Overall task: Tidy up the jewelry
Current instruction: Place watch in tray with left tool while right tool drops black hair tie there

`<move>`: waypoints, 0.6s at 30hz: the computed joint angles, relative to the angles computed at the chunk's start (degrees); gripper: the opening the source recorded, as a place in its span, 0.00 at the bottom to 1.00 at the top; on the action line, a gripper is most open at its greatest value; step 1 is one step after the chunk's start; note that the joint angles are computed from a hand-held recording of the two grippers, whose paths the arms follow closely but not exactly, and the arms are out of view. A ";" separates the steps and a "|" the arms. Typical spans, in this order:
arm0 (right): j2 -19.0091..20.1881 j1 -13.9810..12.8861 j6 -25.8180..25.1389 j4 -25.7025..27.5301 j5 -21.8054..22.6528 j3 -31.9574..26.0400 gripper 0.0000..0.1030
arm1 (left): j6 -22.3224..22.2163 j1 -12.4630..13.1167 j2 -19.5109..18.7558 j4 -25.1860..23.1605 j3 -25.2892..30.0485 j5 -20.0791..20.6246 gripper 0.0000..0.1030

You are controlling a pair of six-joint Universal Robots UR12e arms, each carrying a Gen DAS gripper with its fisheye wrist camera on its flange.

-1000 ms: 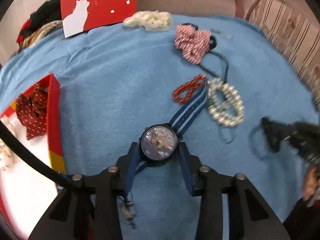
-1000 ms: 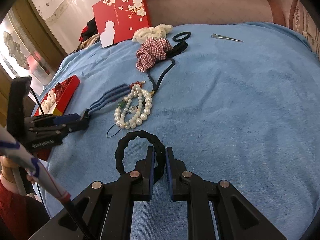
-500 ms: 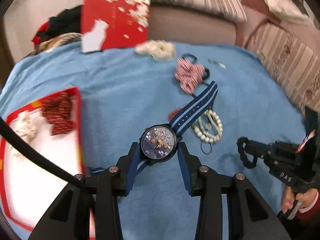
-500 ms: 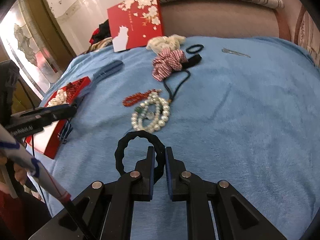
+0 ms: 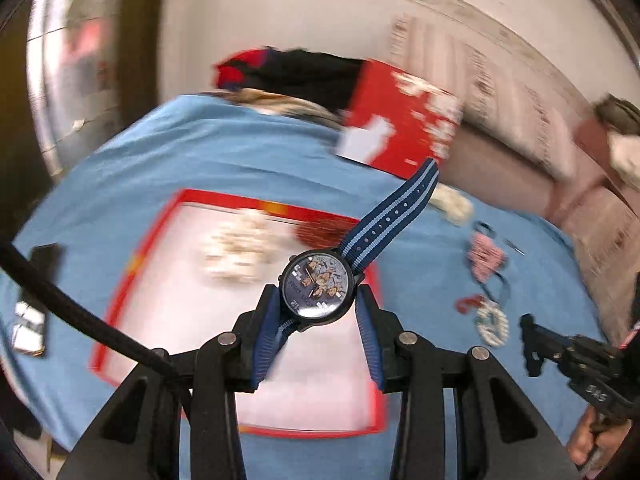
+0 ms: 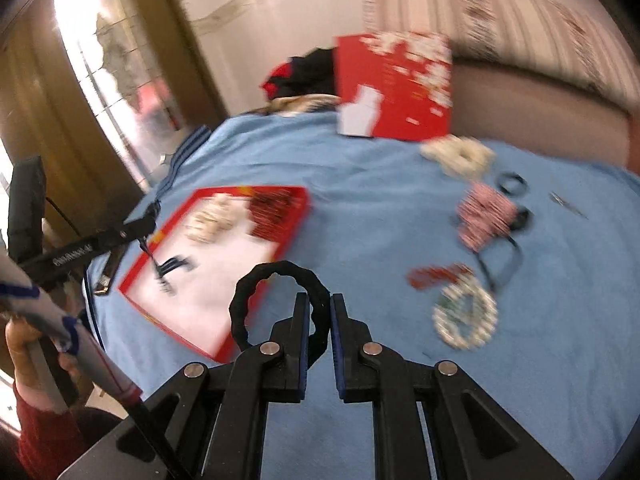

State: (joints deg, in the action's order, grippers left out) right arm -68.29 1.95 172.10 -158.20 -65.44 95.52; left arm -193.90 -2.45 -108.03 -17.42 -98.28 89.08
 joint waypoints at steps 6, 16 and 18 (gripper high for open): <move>5.32 4.65 -1.98 7.45 -0.58 -7.56 0.11 | -4.41 1.77 -0.81 -7.77 0.83 8.03 0.37; 12.93 10.16 -4.68 14.78 -8.65 -16.51 0.11 | -9.80 3.96 -4.20 -16.09 3.78 8.13 0.32; 13.34 10.51 -4.70 15.29 -8.68 -16.90 0.11 | -9.65 3.84 -4.12 -15.88 3.81 7.85 0.32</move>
State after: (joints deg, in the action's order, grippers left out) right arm -54.95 12.46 167.40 -142.91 -74.12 78.63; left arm -203.55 1.39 -112.15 -33.30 -94.47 96.93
